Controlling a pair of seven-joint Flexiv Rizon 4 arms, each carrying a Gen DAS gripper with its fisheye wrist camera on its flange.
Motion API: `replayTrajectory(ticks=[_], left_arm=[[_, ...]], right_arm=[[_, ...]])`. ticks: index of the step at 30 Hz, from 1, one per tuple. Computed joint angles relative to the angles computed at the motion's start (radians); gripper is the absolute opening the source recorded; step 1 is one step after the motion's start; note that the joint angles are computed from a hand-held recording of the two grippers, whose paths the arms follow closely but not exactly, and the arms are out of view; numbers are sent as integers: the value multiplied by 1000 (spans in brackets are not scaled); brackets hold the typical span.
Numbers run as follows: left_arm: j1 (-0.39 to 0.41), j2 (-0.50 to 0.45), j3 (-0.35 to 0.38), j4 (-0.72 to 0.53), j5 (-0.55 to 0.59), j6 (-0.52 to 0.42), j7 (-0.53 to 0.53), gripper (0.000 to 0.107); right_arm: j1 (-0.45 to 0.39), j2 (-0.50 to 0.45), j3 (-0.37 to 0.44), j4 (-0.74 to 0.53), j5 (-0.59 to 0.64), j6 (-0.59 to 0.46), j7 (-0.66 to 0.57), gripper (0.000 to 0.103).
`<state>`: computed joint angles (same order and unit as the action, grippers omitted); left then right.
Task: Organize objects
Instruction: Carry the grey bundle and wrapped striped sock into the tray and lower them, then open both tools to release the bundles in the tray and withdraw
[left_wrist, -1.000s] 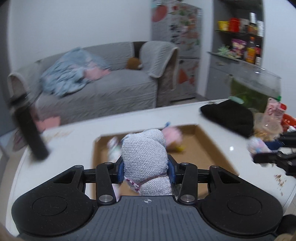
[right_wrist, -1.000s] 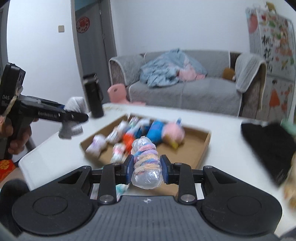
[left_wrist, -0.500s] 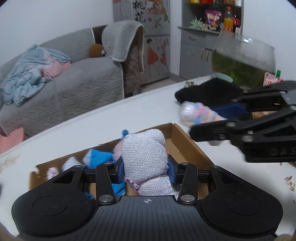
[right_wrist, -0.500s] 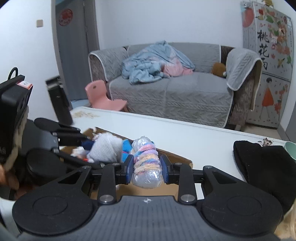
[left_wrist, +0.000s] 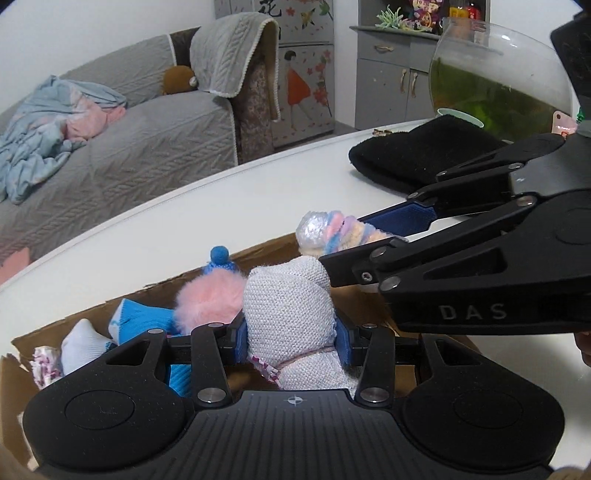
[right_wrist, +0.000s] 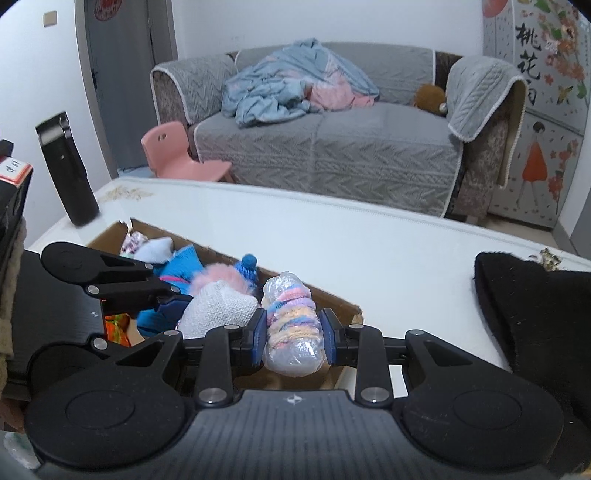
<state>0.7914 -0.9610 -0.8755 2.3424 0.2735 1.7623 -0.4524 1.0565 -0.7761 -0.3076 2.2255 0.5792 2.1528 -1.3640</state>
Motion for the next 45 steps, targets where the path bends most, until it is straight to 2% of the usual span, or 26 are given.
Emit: replayTrajectory(ticks=[5, 9, 13, 16, 21, 25, 27, 35, 45], left_arm=[[-25, -2, 18, -7, 1, 13, -4, 51], [-29, -13, 15, -15, -10, 1, -20, 53], [-42, -8, 28, -21, -15, -2, -24, 54], [-45, -6, 31, -20, -16, -1, -27, 54], [-45, 4, 28, -15, -27, -15, -39, 55], [-35, 5, 16, -3, -30, -19, -46, 59], [-27, 5, 8, 4, -27, -24, -45, 60], [-21, 15, 7, 24, -9, -3, -46, 67], [30, 74, -14, 63, 14, 24, -64, 78]], right_arm=[[30, -7, -32, -2, -2, -43, 10, 30], [50, -5, -49, 13, -4, -38, 28, 31], [64, 2, -58, 24, -3, -30, 32, 36], [71, 1, -70, 25, 1, -25, 30, 46], [53, 13, -60, 30, -14, -24, 23, 46], [81, 15, -84, 37, 16, -11, 15, 46], [62, 32, -62, 45, 12, 8, 9, 49], [95, 49, -74, 53, 42, -6, -36, 50], [146, 76, -93, 63, 61, -27, -58, 52]])
